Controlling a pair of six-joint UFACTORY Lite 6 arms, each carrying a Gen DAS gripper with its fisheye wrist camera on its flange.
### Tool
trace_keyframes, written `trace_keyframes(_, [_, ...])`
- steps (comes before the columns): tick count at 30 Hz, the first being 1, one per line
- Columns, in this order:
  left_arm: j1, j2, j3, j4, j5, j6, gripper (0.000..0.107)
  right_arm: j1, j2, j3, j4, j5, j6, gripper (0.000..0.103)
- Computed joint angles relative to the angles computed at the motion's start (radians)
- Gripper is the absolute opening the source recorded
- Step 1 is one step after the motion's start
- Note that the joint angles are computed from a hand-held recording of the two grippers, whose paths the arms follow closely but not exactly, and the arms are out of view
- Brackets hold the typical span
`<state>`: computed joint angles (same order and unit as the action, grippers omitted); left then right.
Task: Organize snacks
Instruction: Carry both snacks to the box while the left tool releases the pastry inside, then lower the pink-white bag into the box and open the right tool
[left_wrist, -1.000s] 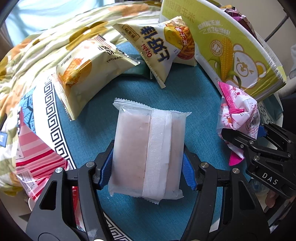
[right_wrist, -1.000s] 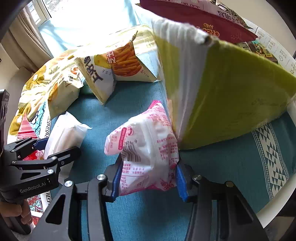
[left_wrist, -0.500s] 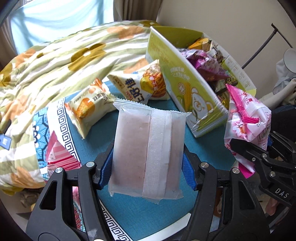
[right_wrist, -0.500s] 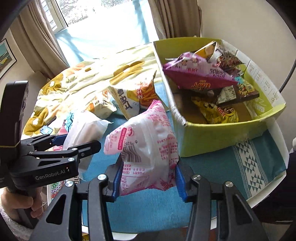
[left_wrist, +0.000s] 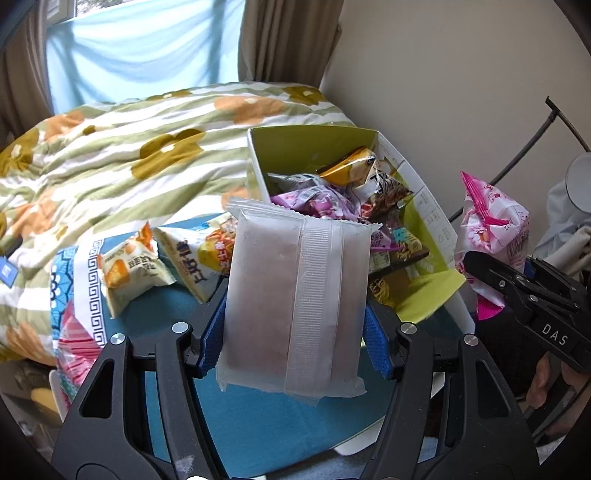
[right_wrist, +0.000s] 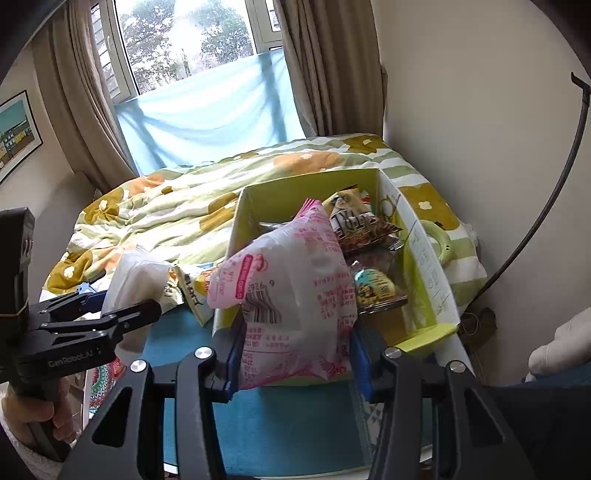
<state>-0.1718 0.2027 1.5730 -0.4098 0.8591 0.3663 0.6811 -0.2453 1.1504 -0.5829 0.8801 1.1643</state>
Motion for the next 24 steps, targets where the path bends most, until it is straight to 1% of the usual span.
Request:
trace_keyframes(5, [-0.161,0.082,0.040,0.127,-0.098,-0.267,0.060,-0.300,-0.057,-0.078,0.277,-0.160,-0.442,0.044])
trace_keyframes(8, [-0.226,0.121,0.040,0.195,-0.162,-0.401,0.063,-0.441,-0.062,-0.106,0.450,-0.216,-0.708,0.044])
trace_keyframes(9, [-0.244,0.120,0.028,0.219,-0.187,-0.436,0.069,-0.473,-0.061,-0.119,0.493,-0.230,-0.779,0.044])
trace_keyframes(11, [-0.283,0.111,0.014,0.319,-0.210,-0.552,0.097,-0.531,-0.057,-0.129,0.587,-0.237,-0.921,0.044])
trace_keyframes(12, [-0.295,0.096,-0.004,0.370,-0.223,-0.605,0.099,-0.560,-0.055,-0.136,0.634,-0.241,-0.991,0.044])
trace_keyframes(15, [-0.307,0.044,-0.059,0.427,-0.240,-0.683,0.100,-0.629,-0.039,-0.142,0.761,-0.237,-1.168,0.044])
trace_keyframes(20, [-0.303,-0.056,-0.171,0.462,-0.255,-0.773,0.100,-0.684,-0.010,-0.141,0.910,-0.226,-1.370,0.044])
trace_keyframes(24, [-0.293,-0.079,-0.183,0.504,-0.217,-0.805,0.100,-0.697,0.054,-0.113,0.977,-0.232,-1.479,0.045])
